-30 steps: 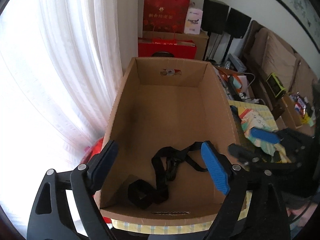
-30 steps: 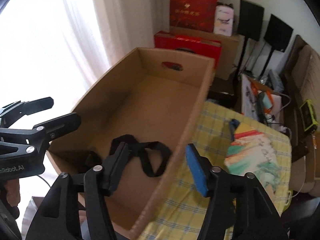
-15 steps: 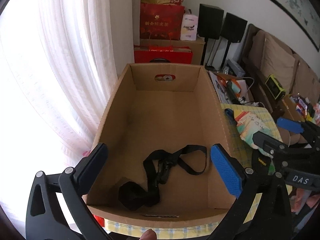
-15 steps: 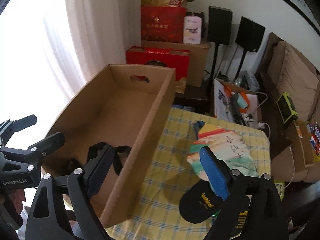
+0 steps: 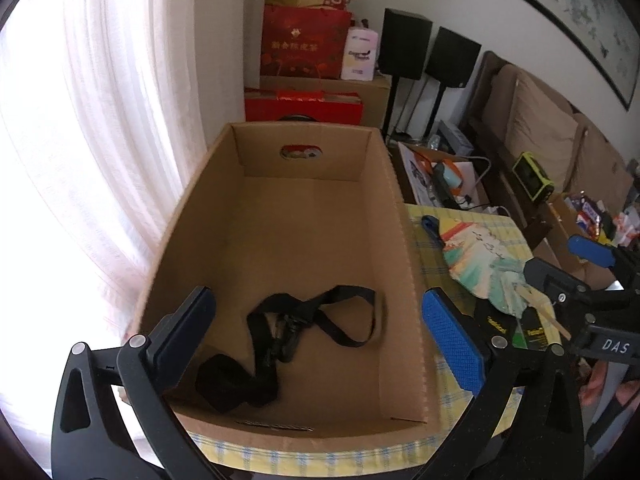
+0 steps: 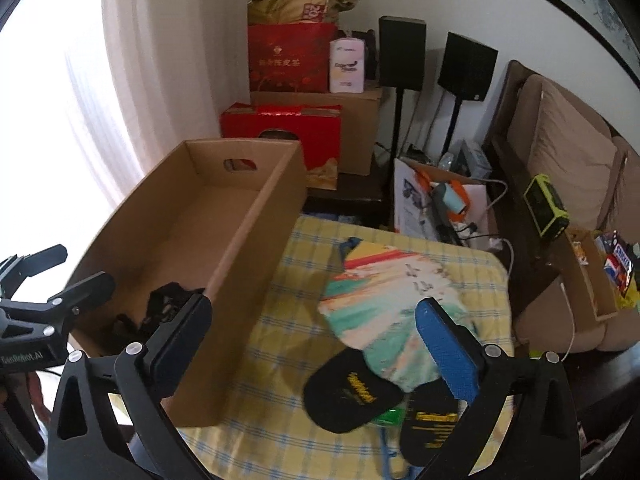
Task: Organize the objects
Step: 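Move the right gripper to the wooden handle of the painted fan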
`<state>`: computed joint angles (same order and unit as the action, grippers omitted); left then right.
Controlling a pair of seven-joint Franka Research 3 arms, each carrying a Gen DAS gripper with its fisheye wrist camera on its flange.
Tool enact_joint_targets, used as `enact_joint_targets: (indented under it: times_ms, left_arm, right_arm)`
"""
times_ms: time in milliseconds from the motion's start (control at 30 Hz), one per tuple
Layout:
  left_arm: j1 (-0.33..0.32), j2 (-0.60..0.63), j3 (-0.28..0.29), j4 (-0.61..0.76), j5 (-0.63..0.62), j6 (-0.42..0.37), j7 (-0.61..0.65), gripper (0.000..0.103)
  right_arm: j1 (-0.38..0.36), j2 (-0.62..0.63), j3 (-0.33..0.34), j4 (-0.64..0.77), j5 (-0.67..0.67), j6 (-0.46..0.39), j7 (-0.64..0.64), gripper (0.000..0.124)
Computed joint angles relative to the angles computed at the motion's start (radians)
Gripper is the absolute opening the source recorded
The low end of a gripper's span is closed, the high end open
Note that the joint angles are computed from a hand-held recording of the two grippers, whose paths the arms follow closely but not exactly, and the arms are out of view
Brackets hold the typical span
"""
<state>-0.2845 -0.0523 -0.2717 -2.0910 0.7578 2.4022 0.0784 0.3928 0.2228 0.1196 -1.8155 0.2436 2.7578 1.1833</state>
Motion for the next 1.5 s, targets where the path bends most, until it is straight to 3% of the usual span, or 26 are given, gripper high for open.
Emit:
enact_joint_targets:
  times_ms: [67,633,933,1167,1200,1300,1333,1500]
  left_arm:
    - [-0.001,0.005,0.000,0.002,-0.004,0.023,-0.004,0.103]
    - [-0.095,0.205,0.011,0.258,-0.021,-0.025,0.140,0.101]
    - [-0.129,0.331,0.033,0.391,-0.148,0.054,0.256,0.093]
    - [-0.151,0.446,0.042,0.528,-0.259,0.054,0.372,0.076]
    - [-0.155,0.462,0.044,0.548,-0.271,0.048,0.388,0.069]
    - [-0.153,0.517,0.039,0.611,-0.331,0.026,0.458,0.047]
    - [-0.148,0.535,0.035,0.631,-0.359,0.019,0.481,0.045]
    - [-0.133,0.593,0.037,0.671,-0.457,0.046,0.515,0.045]
  right_arm:
    - [-0.013,-0.007,-0.004,-0.007,0.007,-0.001,-0.015,0.103]
    - [-0.124,-0.053,-0.042,-0.072,0.094,0.014,-0.081,0.102]
    - [-0.168,-0.039,-0.055,-0.094,0.139,-0.013,-0.142,0.088]
    - [-0.194,-0.007,-0.064,-0.098,0.133,-0.041,-0.181,0.074]
    - [-0.197,0.000,-0.065,-0.095,0.133,-0.046,-0.182,0.072]
    - [-0.208,0.020,-0.066,-0.083,0.143,-0.070,-0.190,0.049]
    - [-0.208,0.027,-0.069,-0.081,0.136,-0.076,-0.187,0.042]
    - [-0.214,0.048,-0.070,-0.077,0.122,-0.089,-0.189,0.041]
